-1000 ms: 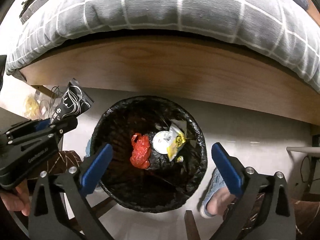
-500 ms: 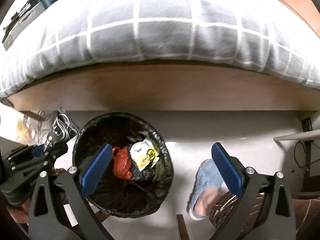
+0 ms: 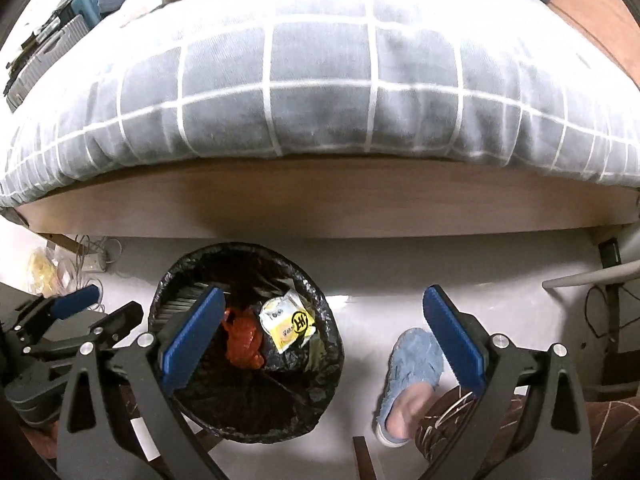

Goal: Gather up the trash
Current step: 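Move both open tools back up over the bed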

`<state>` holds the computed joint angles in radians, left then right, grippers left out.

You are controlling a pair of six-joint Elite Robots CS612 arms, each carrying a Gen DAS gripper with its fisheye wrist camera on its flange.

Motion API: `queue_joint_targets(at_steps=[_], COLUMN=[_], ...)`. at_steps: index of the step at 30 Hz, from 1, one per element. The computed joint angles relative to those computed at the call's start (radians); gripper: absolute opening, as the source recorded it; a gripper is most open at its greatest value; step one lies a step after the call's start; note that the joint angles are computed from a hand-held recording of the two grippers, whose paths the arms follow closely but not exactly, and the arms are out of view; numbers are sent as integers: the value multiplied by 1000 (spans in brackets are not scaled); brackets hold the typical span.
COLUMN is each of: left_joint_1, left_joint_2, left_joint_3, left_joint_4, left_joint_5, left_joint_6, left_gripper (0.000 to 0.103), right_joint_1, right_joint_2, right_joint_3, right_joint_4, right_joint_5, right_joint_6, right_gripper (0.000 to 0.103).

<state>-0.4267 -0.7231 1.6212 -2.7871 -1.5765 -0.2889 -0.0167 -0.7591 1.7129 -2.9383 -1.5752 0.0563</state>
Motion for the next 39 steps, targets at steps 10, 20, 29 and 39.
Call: queue_joint_targets(at_steps=[10,20,29,39], left_joint_1=[0,17,28,52], left_joint_2=[-50,-70,-59,-21], left_joint_3=[24,2,-56,-150], left_joint_4=[-123,-175,-193,-190], left_joint_5=[71,123,144,151], left_joint_6=[-7,-8,-25,-21], left_gripper=[97,97,97,97], right_joint_1=[8,17,29,29], right_joint_2=[-38,-58,-59,-43], right_joint_3=[20,5,-31,-94], right_joint_4=[-139,-232,-267,-254], right_joint_5=[-2,-5,-9,17], right_joint_6=[-22,-30,-42,-41], right_gripper=[95,95,95,95])
